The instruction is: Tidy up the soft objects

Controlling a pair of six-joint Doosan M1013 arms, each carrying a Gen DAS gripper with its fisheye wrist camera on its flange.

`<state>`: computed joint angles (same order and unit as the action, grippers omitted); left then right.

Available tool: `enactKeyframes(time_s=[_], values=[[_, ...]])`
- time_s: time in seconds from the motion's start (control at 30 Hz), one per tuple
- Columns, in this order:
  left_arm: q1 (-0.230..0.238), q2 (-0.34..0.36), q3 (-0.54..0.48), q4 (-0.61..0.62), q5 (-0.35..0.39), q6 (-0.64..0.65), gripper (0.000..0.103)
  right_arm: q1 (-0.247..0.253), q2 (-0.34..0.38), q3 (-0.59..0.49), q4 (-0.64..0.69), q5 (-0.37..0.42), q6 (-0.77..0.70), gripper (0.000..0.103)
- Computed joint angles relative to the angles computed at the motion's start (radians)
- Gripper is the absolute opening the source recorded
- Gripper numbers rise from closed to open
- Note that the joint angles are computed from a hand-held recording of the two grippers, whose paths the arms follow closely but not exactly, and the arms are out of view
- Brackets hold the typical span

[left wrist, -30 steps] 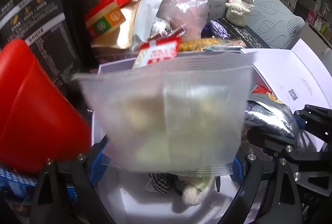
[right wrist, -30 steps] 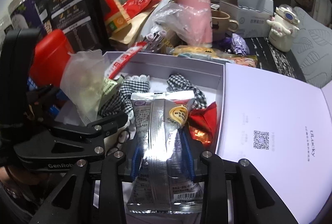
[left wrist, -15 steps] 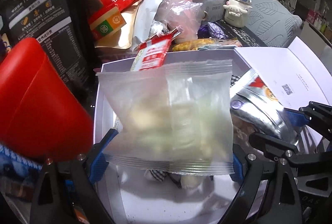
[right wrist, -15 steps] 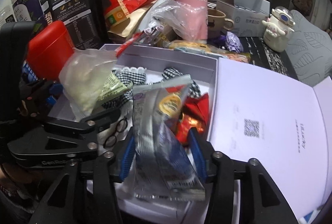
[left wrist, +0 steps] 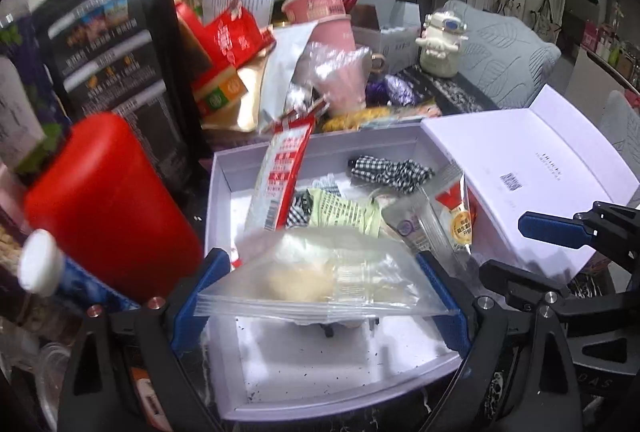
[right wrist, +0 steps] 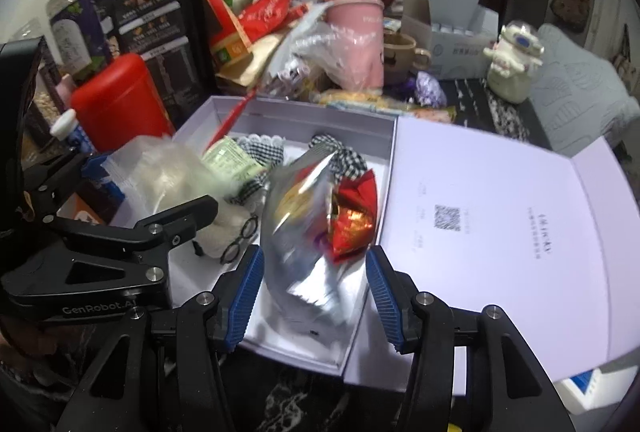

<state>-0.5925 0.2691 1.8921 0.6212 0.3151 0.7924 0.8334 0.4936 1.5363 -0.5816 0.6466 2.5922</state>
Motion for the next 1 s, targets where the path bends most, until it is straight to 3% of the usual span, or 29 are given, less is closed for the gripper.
enactKeyframes(time_s=[0.23,0.6,1.0], values=[[-0.01,-0.056,0.023,0.085,-0.016,-0.086,0.093,0.022,-0.037,0.012,-0.101,0.021,0.096,0.053],[-0.033,-0.154,0.059,0.407,-0.007,-0.405,0.094,0.078,-0.098,0.021,-0.317,0.061,0.269,0.053],[-0.053,-0.284,0.131,0.512,-0.017,-0.503,0.094,0.166,-0.16,0.051,-0.533,0.144,0.459,0.056]])
